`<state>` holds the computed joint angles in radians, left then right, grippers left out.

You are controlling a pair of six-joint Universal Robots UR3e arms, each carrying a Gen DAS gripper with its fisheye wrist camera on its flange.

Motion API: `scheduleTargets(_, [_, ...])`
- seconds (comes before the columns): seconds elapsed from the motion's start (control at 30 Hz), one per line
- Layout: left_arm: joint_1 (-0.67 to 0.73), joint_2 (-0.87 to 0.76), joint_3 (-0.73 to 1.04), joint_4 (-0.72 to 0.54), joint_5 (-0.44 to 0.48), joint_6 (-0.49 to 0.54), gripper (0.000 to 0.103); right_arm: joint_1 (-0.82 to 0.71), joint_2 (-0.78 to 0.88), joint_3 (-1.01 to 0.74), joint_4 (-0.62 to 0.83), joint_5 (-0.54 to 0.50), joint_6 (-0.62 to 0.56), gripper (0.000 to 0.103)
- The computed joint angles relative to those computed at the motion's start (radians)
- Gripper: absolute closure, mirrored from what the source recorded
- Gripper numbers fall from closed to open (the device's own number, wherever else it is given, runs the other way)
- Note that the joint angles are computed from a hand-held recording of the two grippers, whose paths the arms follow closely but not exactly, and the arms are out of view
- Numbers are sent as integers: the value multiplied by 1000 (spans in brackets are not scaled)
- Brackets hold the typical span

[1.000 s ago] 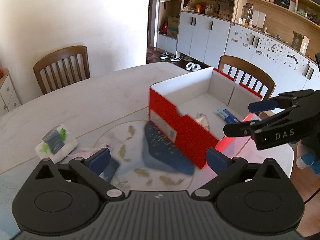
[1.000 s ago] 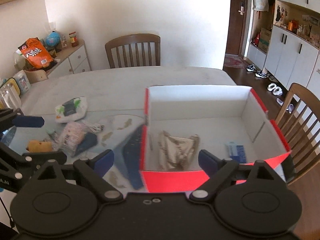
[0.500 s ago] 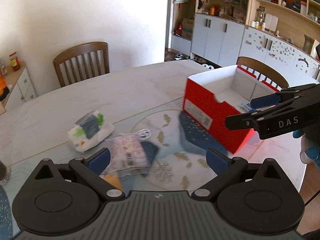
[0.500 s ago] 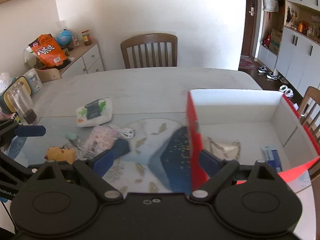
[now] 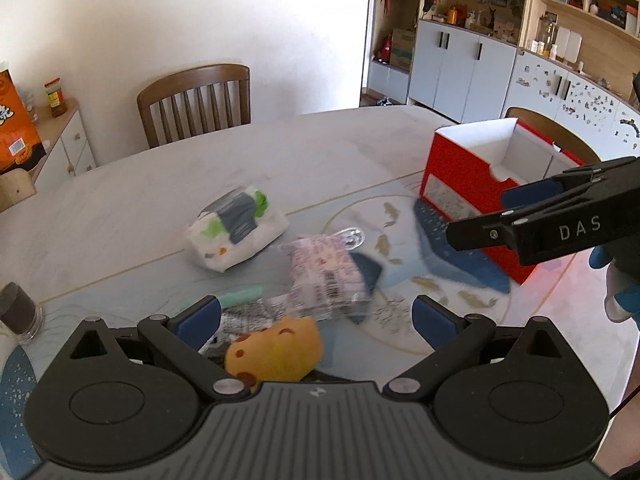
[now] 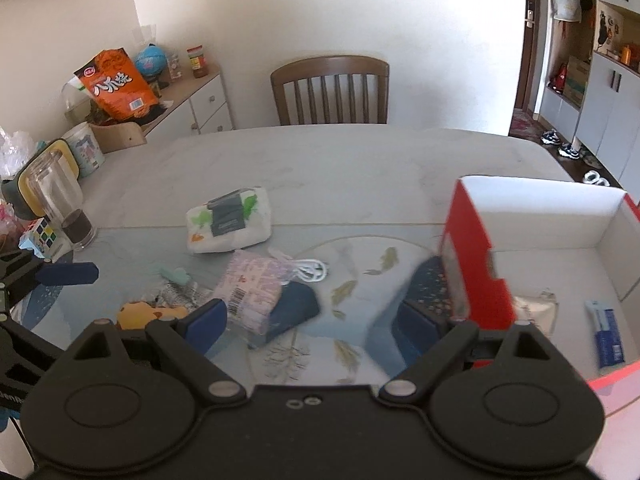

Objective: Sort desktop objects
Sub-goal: 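Grasp the yellow duck toy with the left tool while the right tool grasps the pink-labelled bag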

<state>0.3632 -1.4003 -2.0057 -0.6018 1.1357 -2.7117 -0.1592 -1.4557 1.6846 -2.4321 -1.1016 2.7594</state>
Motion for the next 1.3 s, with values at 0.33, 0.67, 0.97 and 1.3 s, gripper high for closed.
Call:
scheduleTargets(0.33, [67, -59, -41, 43, -48, 59, 1, 121, 135, -94, -53, -76, 79, 10])
scheduleTargets(0.67, [101, -106, -78, 96, -95, 117, 2, 220, 276, -199, -96, -164, 147, 10])
scheduleTargets(0.97, [110, -158, -85, 148, -122, 137, 5, 283, 423, -353, -77, -239, 200, 12])
scheduleTargets(1.3, [103, -178, -112, 190, -125, 181, 16, 307, 513, -454, -13, -270, 211, 12])
